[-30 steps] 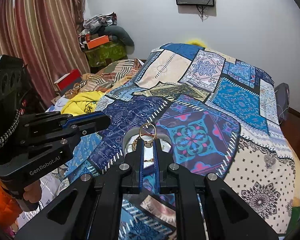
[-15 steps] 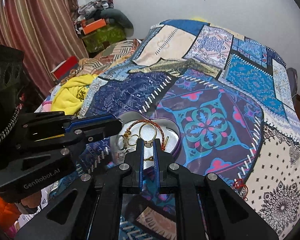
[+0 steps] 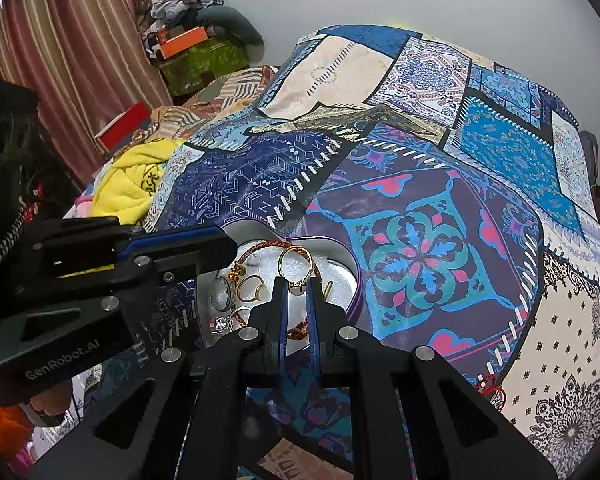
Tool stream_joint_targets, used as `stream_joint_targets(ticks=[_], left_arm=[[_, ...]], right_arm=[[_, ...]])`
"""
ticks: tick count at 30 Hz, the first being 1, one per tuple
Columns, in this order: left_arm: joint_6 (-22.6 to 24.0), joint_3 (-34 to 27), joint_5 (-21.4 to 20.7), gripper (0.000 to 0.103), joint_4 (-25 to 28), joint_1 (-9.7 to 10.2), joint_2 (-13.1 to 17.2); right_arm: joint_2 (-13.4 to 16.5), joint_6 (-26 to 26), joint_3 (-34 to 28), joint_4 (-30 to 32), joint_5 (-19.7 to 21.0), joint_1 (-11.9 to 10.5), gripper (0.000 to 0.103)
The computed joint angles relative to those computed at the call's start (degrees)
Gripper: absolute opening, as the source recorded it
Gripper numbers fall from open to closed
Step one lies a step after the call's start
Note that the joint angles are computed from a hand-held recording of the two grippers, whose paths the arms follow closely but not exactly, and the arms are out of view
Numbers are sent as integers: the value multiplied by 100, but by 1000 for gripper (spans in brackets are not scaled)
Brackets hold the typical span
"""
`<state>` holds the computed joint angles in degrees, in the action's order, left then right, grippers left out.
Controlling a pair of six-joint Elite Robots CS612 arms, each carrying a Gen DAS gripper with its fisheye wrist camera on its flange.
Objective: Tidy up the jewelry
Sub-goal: 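Carry both pieces over the heart tin and open both grippers to drop them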
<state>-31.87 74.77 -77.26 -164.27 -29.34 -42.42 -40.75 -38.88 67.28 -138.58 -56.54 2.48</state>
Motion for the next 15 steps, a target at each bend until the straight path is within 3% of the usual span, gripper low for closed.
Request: stream_joint_targets(ticks=[8, 12, 15], left_arm=[[-14, 21, 54, 6, 87, -7, -44], [-81, 75, 231, 9, 123, -38, -108], [-88, 126, 429, 13, 163, -76, -167]], right_arm=[[-107, -40, 161, -273, -169, 16, 9], [-169, 5, 271, -480, -218, 1, 22], [-233, 47, 369, -636, -212, -24, 23]])
